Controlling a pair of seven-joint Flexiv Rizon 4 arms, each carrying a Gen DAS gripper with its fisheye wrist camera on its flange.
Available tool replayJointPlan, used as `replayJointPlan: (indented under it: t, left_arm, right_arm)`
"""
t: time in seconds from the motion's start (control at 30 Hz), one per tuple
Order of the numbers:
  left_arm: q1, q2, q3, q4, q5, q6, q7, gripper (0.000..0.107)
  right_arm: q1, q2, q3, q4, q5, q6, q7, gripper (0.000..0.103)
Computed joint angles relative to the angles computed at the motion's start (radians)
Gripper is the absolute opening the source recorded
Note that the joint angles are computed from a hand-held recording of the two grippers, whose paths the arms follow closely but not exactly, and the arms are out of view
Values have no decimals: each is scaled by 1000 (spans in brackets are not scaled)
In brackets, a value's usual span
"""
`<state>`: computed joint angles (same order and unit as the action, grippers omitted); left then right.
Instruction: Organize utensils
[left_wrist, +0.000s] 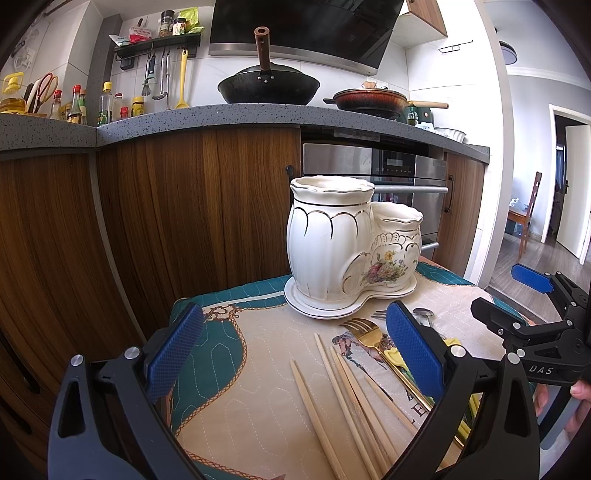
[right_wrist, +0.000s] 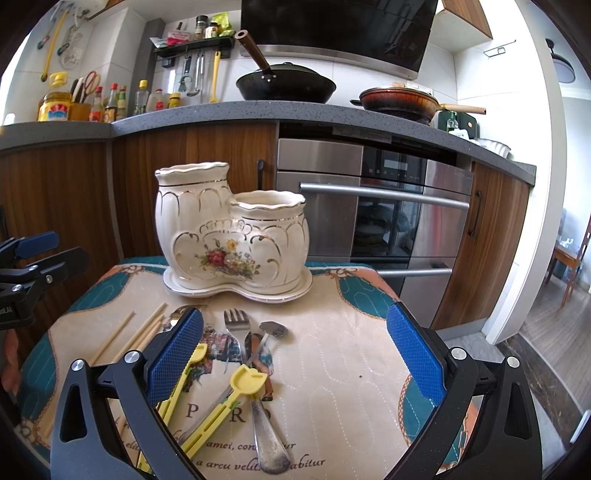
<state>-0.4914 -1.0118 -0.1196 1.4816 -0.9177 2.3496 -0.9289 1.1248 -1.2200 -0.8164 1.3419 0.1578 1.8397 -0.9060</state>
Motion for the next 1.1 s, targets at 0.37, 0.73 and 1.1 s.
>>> replayJointPlan:
  t: [0.37,0.73,1.1]
  left_arm:
    - [-1,-1,0,-2,-4,2,3,98]
    - [-17,14,-27,-29,-204,-45,181,98]
    - [7,-31,-252,-257,-691,22,819,98]
  right_arm:
    - [2,3,0,4,3,1,-4,99]
    - [-71,60,119,0,-44,-1,-47,99]
    - [-100,120,155,47,-111,-58,-14,99]
